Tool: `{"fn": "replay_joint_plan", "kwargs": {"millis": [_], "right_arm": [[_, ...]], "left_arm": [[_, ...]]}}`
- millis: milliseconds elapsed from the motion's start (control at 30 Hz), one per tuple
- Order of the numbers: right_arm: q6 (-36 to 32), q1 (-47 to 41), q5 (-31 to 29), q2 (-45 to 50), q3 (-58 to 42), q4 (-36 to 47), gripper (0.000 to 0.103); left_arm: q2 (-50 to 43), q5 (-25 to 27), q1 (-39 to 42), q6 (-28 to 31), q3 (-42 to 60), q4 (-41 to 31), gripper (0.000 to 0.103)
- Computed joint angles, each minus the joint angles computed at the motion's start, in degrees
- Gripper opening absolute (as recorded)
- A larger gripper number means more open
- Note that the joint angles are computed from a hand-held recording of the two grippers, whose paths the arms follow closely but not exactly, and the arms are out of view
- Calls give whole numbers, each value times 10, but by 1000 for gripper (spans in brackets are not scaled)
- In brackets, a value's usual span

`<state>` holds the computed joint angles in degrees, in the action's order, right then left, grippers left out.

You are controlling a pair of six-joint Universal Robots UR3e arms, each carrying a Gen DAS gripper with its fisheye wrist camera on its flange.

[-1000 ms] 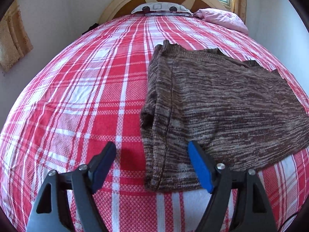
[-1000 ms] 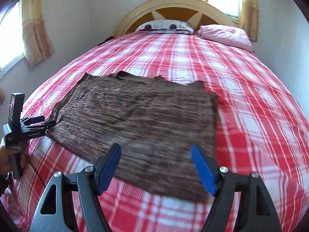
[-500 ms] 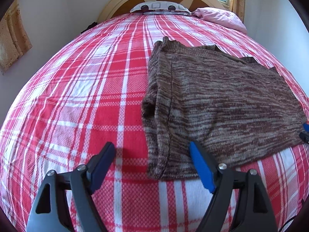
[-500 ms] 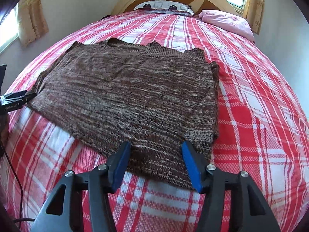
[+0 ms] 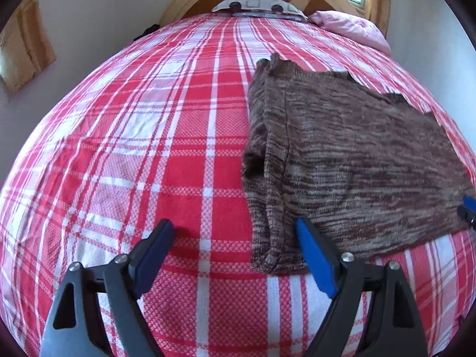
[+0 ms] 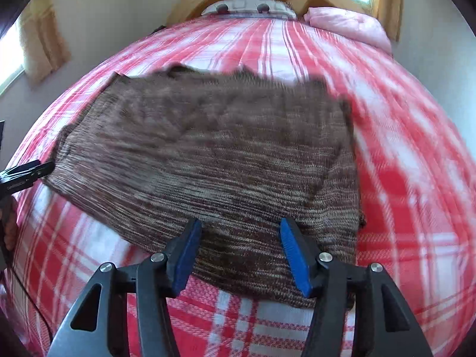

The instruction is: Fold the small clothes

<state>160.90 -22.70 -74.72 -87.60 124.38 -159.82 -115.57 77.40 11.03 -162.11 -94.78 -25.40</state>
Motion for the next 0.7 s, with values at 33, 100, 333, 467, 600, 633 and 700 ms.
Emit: {"fn": "replay_joint_plan", "kwargs": {"millis": [33,100,333,467,600,633,700], "right_arm": [[-7,-1,2,-6,20,-25,57],[-11,7,-15,-19,45,-45,57],[-10,8,-27,-31,65,-52,57],[18,16,-45,-46,84,-66,57],[36,28,-67,-62,100,-68,57],[39,31,-72,-65,96,-57,57],[36,39,-82,-71,79,-27,57]], "left_arm": [[4,-4,4,2,-8,4,88],[15,-11,10,13,-29,14,89],[32,-51,32,25,-52,13,91],[47,-86,56,22,-67,12,92],[65,-138,97,9,-90,12,92],[66,-134,101,6,-86,7,92],[65,-133,109,7,-82,1,92]]}}
